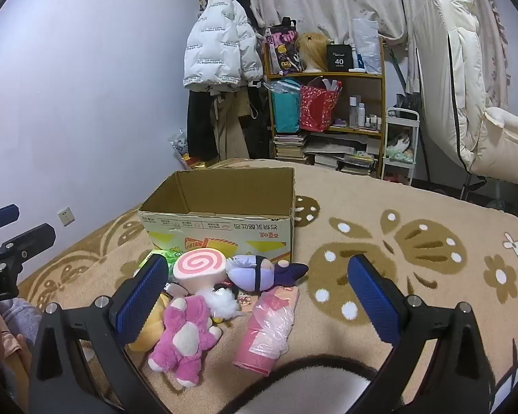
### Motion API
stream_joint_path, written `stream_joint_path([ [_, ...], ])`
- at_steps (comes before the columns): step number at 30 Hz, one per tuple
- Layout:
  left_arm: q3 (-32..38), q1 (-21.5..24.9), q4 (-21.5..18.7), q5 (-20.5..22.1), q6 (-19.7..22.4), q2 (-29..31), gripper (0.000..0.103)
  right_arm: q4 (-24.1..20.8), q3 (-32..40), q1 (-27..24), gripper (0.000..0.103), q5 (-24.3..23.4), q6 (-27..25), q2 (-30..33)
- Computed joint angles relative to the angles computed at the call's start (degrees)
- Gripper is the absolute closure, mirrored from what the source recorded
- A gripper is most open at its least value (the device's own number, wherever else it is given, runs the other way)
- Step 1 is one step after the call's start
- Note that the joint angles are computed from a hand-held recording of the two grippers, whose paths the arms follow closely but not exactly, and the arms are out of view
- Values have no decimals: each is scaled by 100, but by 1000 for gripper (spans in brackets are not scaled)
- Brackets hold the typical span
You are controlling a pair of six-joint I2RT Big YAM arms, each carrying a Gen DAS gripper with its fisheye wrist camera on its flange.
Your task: Organize soft objects
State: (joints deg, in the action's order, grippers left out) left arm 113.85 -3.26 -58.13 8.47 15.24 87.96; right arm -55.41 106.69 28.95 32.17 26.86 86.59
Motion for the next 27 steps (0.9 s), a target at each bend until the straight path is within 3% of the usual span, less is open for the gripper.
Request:
stream_joint_path([
  [27,61,22,-69,-7,-4,39,0,-28,16,3,0,-3,-5,11],
])
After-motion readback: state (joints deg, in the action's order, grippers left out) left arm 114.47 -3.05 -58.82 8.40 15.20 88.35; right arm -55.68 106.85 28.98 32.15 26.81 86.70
